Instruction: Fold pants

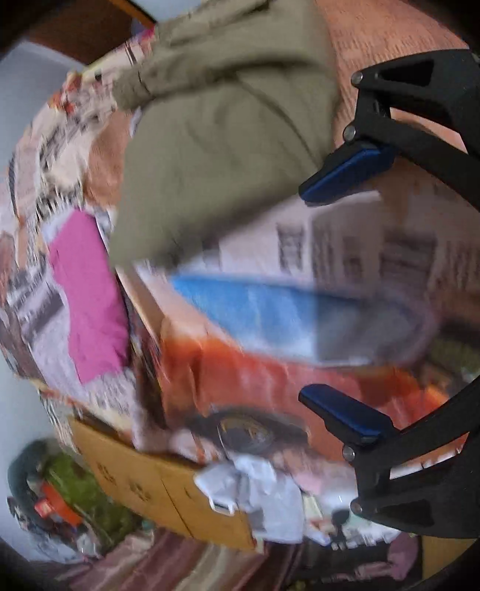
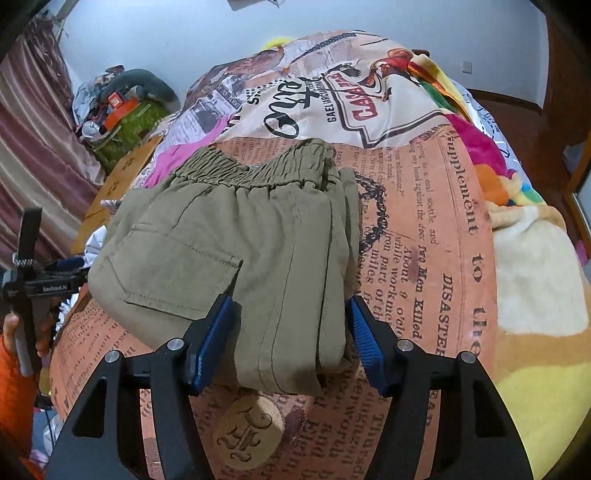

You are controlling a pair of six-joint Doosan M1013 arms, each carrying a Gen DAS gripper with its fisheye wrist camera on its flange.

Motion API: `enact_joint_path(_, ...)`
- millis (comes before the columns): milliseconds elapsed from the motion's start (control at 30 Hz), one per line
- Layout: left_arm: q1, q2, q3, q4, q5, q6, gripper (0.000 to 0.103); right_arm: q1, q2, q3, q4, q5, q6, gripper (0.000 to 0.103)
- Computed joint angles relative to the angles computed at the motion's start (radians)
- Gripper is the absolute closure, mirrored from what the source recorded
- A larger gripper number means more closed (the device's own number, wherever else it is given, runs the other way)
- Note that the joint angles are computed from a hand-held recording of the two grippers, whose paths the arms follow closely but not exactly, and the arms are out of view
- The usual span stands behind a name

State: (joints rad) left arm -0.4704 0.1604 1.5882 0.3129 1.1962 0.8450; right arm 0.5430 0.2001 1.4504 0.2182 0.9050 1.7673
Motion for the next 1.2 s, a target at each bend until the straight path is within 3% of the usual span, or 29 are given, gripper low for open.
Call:
enact_joint_path(167,0.028,-0.036,0.011,-0.021,-0.032,-0.045,0.008,0.003,-0.001,-0.005,-0.008,0.004,0.018,0.043)
enact_joint_path(333,0.022,-0.040,-0.034,-0.007,-0.092,-0.037,0.008,0.006,0.000,-0.038,-0.053,0.027,0.021,0.043)
enact_joint_path(500,-0.006,0.009,-0.126,0.001,-0.134,0.042,0.008,-0.005,-0.001,-0.063,-0.059,-0.021,0.008,0.043)
enact_joint_path(633,-0.014,0.065,-0.195,-0.063,-0.154,0.136,0.008,-0.014,0.021,-0.096,-0.052,-0.033,-0.015,0.043)
enact_joint_path(833,-0.034,0.158,-0.286,-0.112,-0.135,0.246,0.011,-0.026,0.082,-0.155,-0.019,0.037,-0.090,0.044)
enact_joint_path(900,-0.036,0.178,-0.303,-0.124,-0.122,0.270,0.020,-0.029,0.100,-0.169,-0.011,0.056,-0.117,0.047)
enact_joint_path(967,-0.036,0.199,-0.319,-0.144,-0.105,0.290,0.026,-0.030,0.116,-0.183,-0.003,0.074,-0.140,0.060)
enact_joint_path(1000,-0.035,0.207,-0.323,-0.152,-0.097,0.296,0.028,-0.032,0.126,-0.191,0.002,0.087,-0.149,0.061)
enact_joint_path(1100,-0.036,0.226,-0.328,-0.148,-0.090,0.298,0.029,-0.040,0.152,-0.205,0.025,0.121,-0.176,0.071)
enact_joint_path(1200,-0.036,0.226,-0.313,-0.130,-0.107,0.296,0.029,-0.035,0.151,-0.196,0.005,0.101,-0.193,0.073)
